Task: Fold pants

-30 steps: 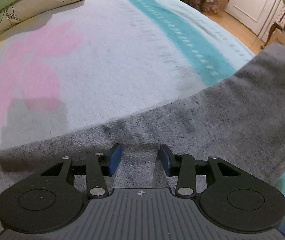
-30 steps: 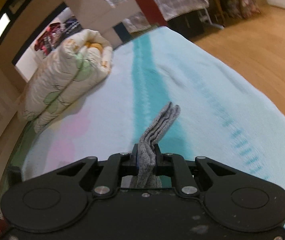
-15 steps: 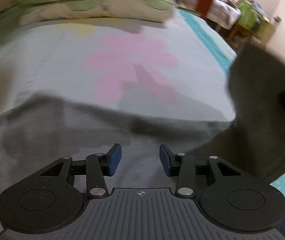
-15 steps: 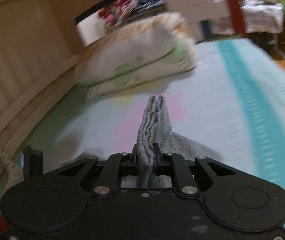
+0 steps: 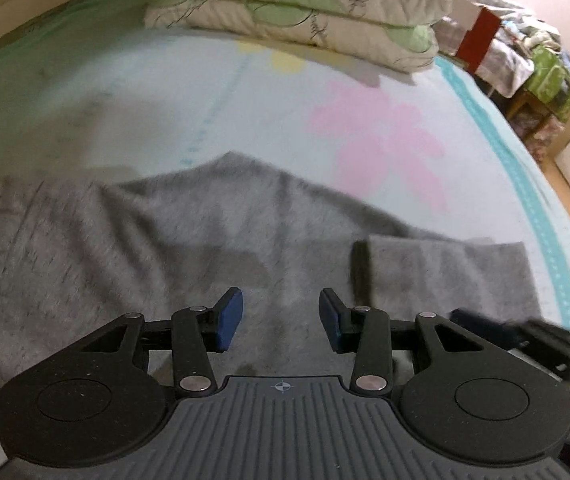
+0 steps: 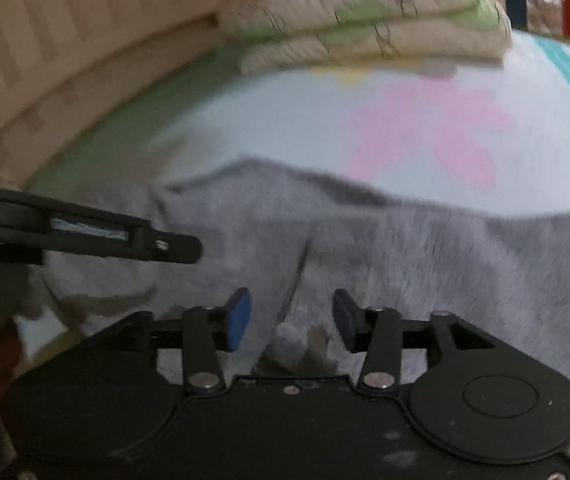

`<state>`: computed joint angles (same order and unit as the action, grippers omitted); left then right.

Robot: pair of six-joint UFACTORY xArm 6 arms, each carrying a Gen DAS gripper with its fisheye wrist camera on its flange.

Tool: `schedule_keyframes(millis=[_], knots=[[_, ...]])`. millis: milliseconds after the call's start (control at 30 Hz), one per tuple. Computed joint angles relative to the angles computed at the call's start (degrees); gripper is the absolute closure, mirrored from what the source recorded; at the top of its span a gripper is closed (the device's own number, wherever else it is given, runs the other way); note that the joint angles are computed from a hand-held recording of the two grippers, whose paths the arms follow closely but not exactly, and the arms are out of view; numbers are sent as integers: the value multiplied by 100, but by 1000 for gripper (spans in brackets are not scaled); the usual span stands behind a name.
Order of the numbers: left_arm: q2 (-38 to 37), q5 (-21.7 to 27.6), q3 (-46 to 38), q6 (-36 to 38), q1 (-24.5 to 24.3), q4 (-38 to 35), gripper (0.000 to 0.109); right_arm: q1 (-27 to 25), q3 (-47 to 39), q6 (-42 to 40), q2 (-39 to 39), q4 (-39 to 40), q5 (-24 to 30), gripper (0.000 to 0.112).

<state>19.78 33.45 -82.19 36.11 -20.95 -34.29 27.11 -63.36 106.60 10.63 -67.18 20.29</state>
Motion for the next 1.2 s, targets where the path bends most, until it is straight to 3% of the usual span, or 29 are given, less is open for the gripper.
schedule_keyframes(millis=[67, 167, 267, 433, 567, 633, 767, 867, 900, 1067, 1200], knots=[[-5, 40, -20, 288, -43, -193, 67, -69, 360, 253, -475, -361, 103, 58], [37, 156, -57, 489, -266, -353, 67, -275, 974, 263, -1153, -249, 428, 63], [93, 213, -36, 640, -546, -387, 67, -627, 1535, 5, -1639, 345, 703, 105], [203, 189, 122, 505, -843, -24, 67, -1155, 1984, -223, -1835, 988, 927, 106], [237, -188, 453, 579, -951, 161, 66, -1509, 2219, -325, -1663, 1343, 458, 112], [192, -326, 570, 748, -986, 116, 62, -1523, 2259, 72, -1613, 967, 391, 112], [177, -304, 579, 779, -1003, 206, 58, -1392, 2241, 43, -1683, 902, 642, 112], [92, -368, 688, 782, -1006, 37, 58, -1004, 1851, 176, -1697, 396, 1374, 103], [95, -346, 657, 736, -988, -23, 58, -960, 1820, 279, -1723, 148, 1294, 103], [-185, -619, 934, 989, -819, -412, 58, -1211, 1348, 318, -1245, -388, -151, 103], [-322, -536, 972, 1026, -477, -469, 58, -1145, 651, -31, -563, -408, -608, 103]])
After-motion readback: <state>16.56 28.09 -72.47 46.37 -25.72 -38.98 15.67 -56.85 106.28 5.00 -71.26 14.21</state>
